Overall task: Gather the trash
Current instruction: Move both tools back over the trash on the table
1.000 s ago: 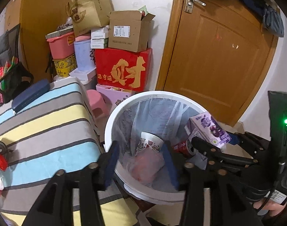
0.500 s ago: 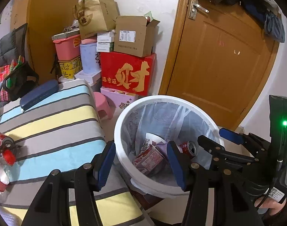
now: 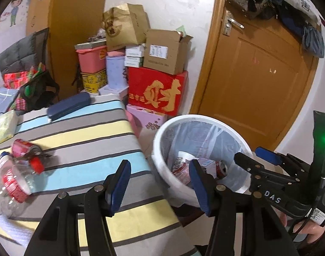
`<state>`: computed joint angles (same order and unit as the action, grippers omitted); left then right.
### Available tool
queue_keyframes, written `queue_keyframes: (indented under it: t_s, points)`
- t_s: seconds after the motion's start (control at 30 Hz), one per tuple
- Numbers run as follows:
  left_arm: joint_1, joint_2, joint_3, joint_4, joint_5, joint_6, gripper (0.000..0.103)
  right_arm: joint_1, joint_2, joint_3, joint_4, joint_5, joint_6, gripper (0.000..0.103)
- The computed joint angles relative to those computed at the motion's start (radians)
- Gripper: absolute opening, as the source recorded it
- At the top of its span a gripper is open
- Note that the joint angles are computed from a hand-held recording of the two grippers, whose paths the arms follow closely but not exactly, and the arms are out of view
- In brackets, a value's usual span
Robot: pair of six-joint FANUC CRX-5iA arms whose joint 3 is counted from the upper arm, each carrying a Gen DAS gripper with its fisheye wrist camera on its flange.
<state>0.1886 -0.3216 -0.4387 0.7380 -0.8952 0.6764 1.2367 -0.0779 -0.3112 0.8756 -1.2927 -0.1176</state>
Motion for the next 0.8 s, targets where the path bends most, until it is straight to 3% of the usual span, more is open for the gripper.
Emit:
queue_keyframes:
  t_s: [0.4, 0.8]
  points:
    - [0.180, -0.103, -0.068, 0.053, -0.060, -0.083, 0.056, 0.037, 0.058, 0.047, 0.050, 0.039, 0.003, 0.061]
    - [0.427, -0.159, -0.119, 0.125, -0.154, -0.181, 0.057, 0.063, 0.124, 0.102, 0.080, 0.112, 0.026, 0.062]
